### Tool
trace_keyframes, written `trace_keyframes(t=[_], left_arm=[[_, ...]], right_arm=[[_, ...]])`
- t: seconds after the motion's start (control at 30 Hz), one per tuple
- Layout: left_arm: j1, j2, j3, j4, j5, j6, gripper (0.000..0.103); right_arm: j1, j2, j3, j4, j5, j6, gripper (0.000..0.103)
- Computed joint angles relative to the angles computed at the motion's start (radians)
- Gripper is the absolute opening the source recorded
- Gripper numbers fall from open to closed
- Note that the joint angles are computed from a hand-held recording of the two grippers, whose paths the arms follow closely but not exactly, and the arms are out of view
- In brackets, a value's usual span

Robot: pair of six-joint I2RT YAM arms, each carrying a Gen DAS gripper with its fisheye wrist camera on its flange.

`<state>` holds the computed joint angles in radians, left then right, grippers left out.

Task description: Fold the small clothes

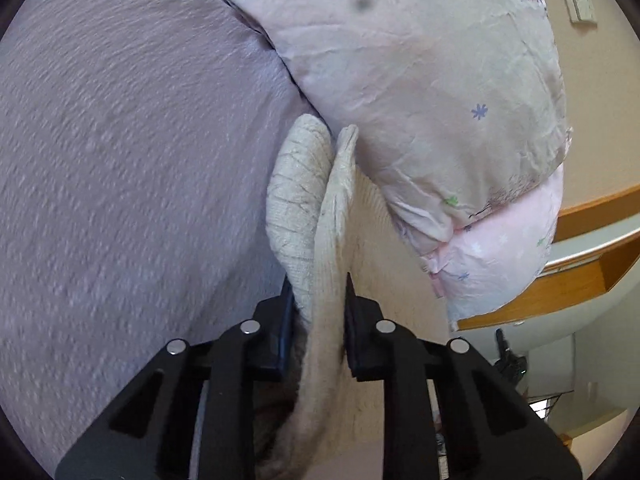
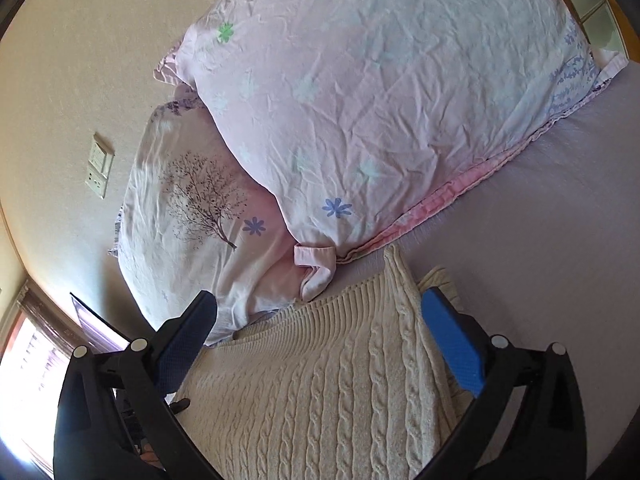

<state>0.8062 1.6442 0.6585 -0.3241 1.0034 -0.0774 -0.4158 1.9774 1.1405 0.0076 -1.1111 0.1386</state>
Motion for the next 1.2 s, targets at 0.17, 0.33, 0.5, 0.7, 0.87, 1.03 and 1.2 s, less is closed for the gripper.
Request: trace_keyframes(t=[0.17, 0.33, 0.5, 0.7, 0.87, 1.03, 1.2], left_arm=[[-0.195, -0.332, -0.147, 0.316, 0.134, -0.436, 0.015], [-0.788, -0.144, -0.16, 1.16, -0.089, -1.052, 0.015], [-1.06, 0.262, 0.081, 1.364, -0.046, -1.275, 0.033], [-0.911, -0.142, -0.02, 0.625, -0.395, -0.67, 0.072], [-0.842, -0.052, 0.023, 0.392, -0.43, -0.515, 0.073], [-0.855, 0.073, 0.042, 0.501, -0.37, -0.553, 0.077], [-0.927, 0.131, 0.059, 0.61, -0.401, -0.609, 0.07]], right_arm=[[-0.051, -0.017, 0.003, 0.06, -0.035, 0.037, 0.102], [-0.108, -0.036, -0.018, 0.171, -0.03, 0.061, 0.102], [-0.162, 0.071, 0.163, -0.099, -0.096, -0.057, 0.102], [-0.137, 0.241, 0.511, -0.864, -0.083, -0.569, 0.102], [-0.057, 0.283, 0.536, -0.964, 0.099, -0.634, 0.102], [-0.035, 0.339, 0.563, -1.024, 0.132, -0.675, 0.087], [-0.028, 0.299, 0.486, -0.922, 0.15, -0.638, 0.055]])
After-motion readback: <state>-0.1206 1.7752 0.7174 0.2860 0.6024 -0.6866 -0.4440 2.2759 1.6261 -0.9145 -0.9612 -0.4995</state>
